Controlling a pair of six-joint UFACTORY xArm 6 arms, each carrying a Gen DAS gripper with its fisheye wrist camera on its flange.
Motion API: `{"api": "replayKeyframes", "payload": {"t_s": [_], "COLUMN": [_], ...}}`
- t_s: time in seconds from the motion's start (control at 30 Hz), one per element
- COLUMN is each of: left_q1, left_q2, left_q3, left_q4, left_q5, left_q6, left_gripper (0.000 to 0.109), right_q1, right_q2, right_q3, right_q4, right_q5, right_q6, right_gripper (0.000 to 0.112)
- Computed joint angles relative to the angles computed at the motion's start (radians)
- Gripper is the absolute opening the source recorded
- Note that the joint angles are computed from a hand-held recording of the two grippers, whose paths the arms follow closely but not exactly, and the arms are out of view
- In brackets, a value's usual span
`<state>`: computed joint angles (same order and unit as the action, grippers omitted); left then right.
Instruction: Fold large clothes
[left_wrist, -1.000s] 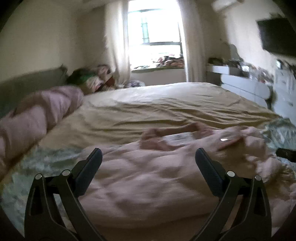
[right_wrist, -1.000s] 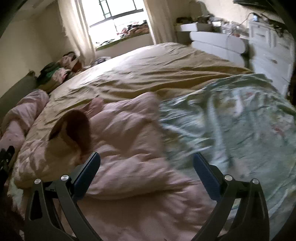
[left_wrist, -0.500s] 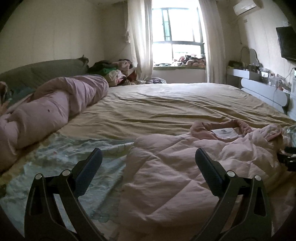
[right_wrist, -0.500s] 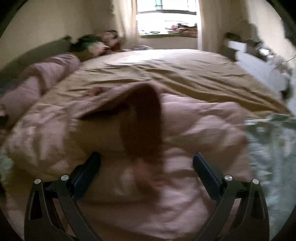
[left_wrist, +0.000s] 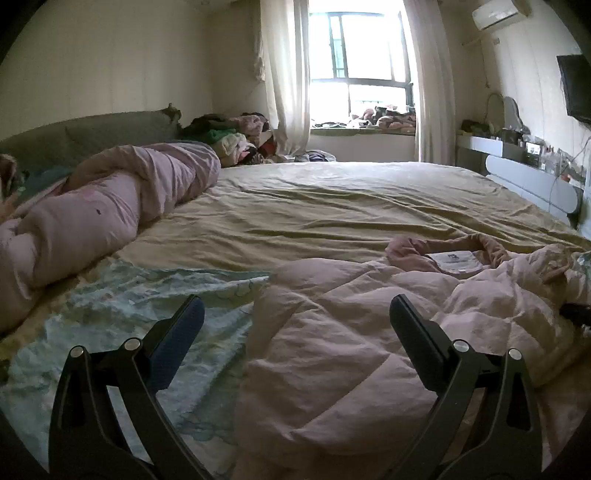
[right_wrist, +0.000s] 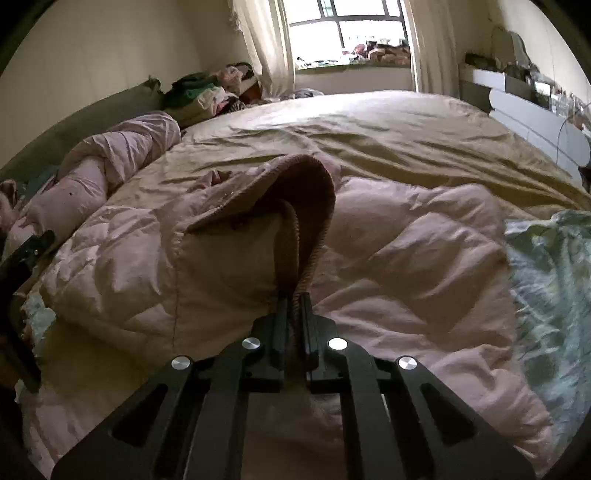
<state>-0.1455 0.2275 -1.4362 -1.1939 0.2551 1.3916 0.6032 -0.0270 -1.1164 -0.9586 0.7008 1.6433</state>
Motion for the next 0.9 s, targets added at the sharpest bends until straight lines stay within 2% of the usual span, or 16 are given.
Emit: {"api": "replayKeyframes", "payload": {"t_s": [0.13, 0.23, 0.37, 0.47, 0.53, 0.57, 0.6, 0.63, 0.7, 0.73, 0.77, 0.83, 0.9], "left_q1": [0.000, 0.000, -0.006, -0.012, -0.013, -0.012, -0.009, -0.005, -0.006, -0.009, -0.014, -0.021, -0.034], "left_q2": [0.000, 0.001, -0.002, 0.001, 0.003, 0.003, 0.001, -0.004, -0.021, -0.031, -0.038, -0.038, -0.025], "left_q3": [0.002, 0.002, 0.002, -0.005, -0.009, -0.010, -0.013, -0.013, -0.006, -0.003, 0.000, -0.007, -0.016], "left_q4": [0.017, 0.035, 0.016, 0.014, 0.049, 0.056, 0.063, 0.059, 0.011, -0.029, -0.055, -0.048, -0.002], "left_q5": [-0.007, -0.010, -0.019, -0.017, 0.004, 0.019, 0.044, 0.071, 0.088, 0.089, 0.093, 0.106, 0.106], "left_q6": [-0.016, -0.035, -0.006, -0.013, -0.071, -0.091, -0.116, -0.129, -0.090, -0.046, -0.013, -0.030, -0.101], "left_gripper": [0.094, 0.094, 0.094, 0.094, 0.094, 0.094, 0.094, 0.094, 0.094, 0.094, 0.094, 0.094, 0.094], "right_q1": [0.035, 0.038, 0.046, 0.047, 0.039, 0.033, 0.030, 0.032, 0.039, 0.053, 0.083, 0.145, 0.155], "right_q2": [-0.004, -0.051, -0.177, -0.177, -0.146, -0.127, -0.112, -0.093, -0.131, -0.165, -0.179, -0.189, -0.152], "right_q3": [-0.022, 0.012, 0.095, 0.086, 0.069, 0.061, 0.057, 0.042, 0.081, 0.097, 0.093, 0.062, 0.004], "right_q4": [0.005, -0.003, -0.024, 0.054, 0.107, 0.136, 0.169, 0.184, 0.142, 0.090, 0.029, -0.097, -0.162], "right_q5": [0.091, 0.108, 0.181, 0.250, 0.252, 0.254, 0.265, 0.295, 0.268, 0.282, 0.338, 0.442, 0.422], "right_q6": [-0.053, -0.013, 0.072, 0.000, -0.027, -0.033, -0.042, -0.039, 0.054, 0.147, 0.218, 0.299, 0.290], "right_gripper": [0.005, 0.005, 0.005, 0.005, 0.006, 0.012, 0.038, 0.053, 0.098, 0.099, 0.099, 0.099, 0.099]}}
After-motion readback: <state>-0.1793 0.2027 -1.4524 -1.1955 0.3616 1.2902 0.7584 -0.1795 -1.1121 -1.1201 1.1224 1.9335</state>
